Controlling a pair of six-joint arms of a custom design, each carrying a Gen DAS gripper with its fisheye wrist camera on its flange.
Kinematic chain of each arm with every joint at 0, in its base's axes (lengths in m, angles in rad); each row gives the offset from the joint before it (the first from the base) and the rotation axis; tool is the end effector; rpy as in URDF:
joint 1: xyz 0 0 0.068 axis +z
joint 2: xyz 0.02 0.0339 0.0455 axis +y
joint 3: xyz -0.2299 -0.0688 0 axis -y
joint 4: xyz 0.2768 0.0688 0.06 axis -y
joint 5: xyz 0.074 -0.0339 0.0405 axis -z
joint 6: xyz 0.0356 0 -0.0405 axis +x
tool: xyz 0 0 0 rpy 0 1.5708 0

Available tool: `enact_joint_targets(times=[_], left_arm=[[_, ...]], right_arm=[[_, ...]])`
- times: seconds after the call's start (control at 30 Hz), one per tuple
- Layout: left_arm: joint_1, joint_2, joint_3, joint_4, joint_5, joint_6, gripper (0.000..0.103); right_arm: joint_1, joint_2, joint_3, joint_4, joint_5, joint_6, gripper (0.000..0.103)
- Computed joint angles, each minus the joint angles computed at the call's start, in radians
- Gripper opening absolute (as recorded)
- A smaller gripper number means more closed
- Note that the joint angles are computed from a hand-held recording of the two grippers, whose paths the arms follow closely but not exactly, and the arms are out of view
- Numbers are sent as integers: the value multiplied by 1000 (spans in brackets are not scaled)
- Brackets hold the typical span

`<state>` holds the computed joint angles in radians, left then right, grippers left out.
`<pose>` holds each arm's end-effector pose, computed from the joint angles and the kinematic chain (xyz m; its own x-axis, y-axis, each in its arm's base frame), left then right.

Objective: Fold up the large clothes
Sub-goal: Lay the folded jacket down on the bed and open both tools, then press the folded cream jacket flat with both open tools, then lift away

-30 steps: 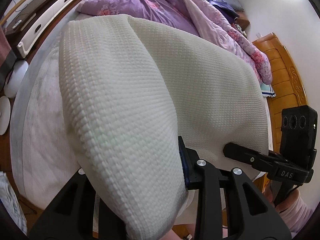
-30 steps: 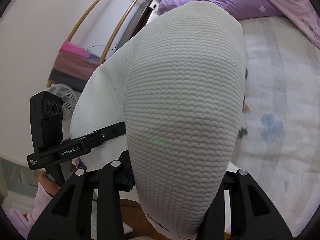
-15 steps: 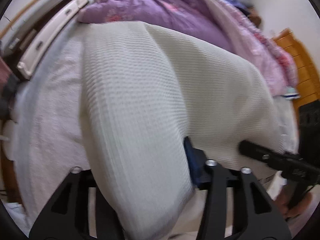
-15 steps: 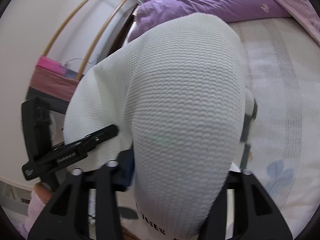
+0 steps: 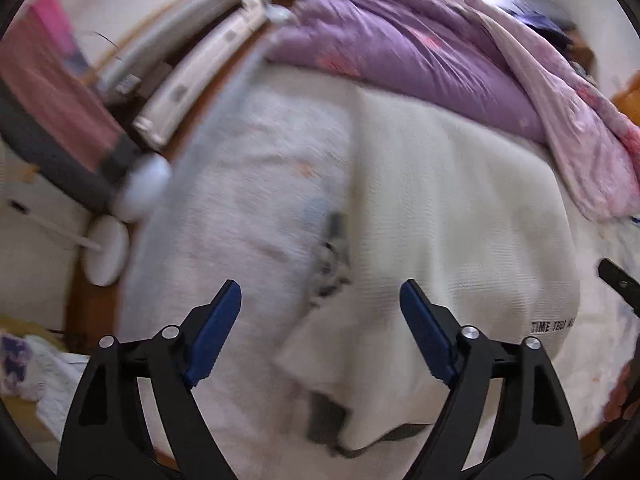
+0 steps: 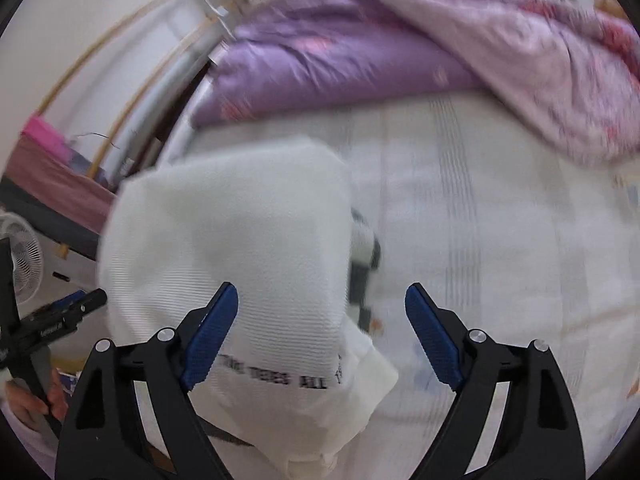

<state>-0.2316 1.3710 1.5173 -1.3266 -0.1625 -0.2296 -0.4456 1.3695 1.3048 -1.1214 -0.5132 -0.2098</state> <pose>0.2748 -0.0589 0.3376 -0.9143 -0.0151 -0.4047 -0.0426 0.9973 0.0590 0.2724 -0.1107 0.2834 -0.8616 0.2105 -0.4618 0.0304 0.9297 0.3669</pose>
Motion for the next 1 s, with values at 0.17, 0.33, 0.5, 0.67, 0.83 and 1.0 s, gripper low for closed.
enact_joint_targets(times=[0.17,0.33,0.5,0.67,0.83,1.0], left_arm=[[-27,-5,113,1,180,-66,62],[-154,148,108,41,171,-100,47],[-39,218,-65,156,113,-126,35],[39,272,-33,180,145,-59,37],[22,322,35,159,85,-1,48],[70,371,18,231,137,21,65]], right_arm=[[48,117,49,-53,-84,-133,31],[167,221,-50,-42,-101,-102,20],[267,218,-192,106,-147,39,18],[251,237,-82,-31,-146,-19,19],[107,184,81,-8,97,-117,19],[137,440,48,22,111,-95,17]])
